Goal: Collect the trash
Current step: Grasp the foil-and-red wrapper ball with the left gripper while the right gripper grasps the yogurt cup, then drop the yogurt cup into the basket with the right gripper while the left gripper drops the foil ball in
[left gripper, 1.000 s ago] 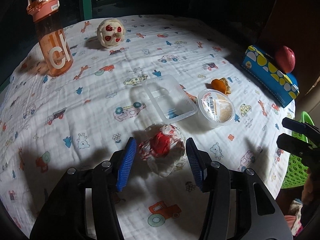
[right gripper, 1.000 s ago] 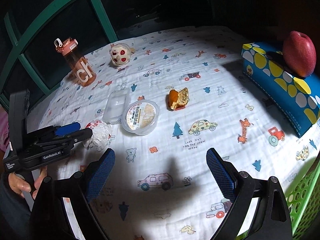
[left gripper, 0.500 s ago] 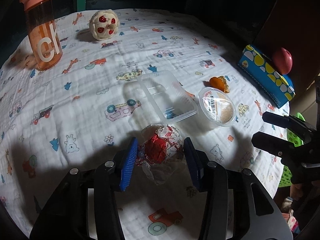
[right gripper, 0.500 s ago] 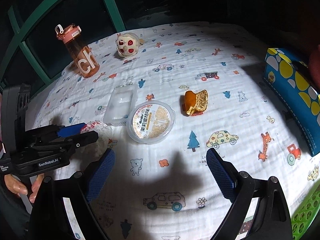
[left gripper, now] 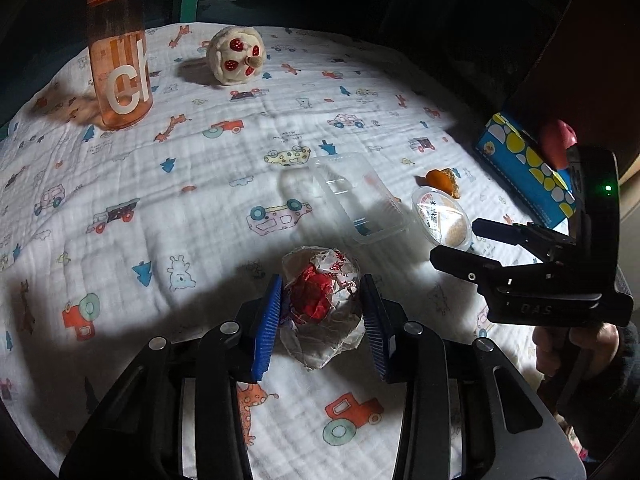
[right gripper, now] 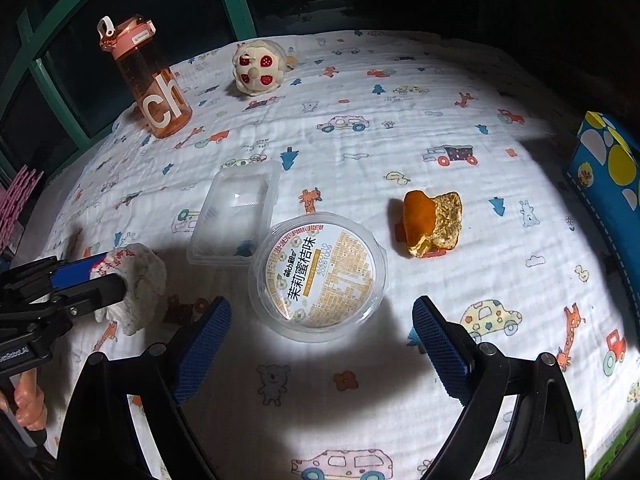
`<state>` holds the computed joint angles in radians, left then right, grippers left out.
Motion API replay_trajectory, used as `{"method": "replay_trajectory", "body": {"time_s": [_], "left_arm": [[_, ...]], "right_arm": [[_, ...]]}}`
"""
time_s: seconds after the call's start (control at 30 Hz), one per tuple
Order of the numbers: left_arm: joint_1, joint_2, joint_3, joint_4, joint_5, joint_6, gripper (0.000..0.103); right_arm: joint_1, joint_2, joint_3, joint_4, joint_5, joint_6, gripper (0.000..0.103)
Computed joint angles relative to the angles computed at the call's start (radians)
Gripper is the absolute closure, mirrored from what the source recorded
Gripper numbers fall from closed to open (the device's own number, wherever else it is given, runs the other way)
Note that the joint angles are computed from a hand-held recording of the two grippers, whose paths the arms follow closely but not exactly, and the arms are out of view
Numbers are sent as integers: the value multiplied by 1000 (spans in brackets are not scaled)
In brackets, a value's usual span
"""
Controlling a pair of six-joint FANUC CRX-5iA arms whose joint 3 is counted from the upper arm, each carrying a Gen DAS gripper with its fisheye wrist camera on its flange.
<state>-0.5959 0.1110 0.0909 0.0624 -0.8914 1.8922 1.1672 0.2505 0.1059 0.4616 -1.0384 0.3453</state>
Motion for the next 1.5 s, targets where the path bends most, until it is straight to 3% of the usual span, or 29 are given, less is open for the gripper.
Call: {"method": "replay_trajectory", "body": {"time_s": [0.13, 0.33, 0.83, 1.5], "left_arm": [[10, -14, -14, 11, 2, -8, 64], [8, -16, -10, 9, -6, -9, 64], [-55, -31, 21, -34, 7, 29, 64], [-235, 41, 170, -69, -8, 51, 64]], "right_arm": [[-11, 19, 20, -15, 4, 21, 21], [-6, 0, 2, -10, 17, 3, 39], [114, -178, -148, 114, -42, -195, 40], [384, -459, -378, 262, -345, -561, 40]]}}
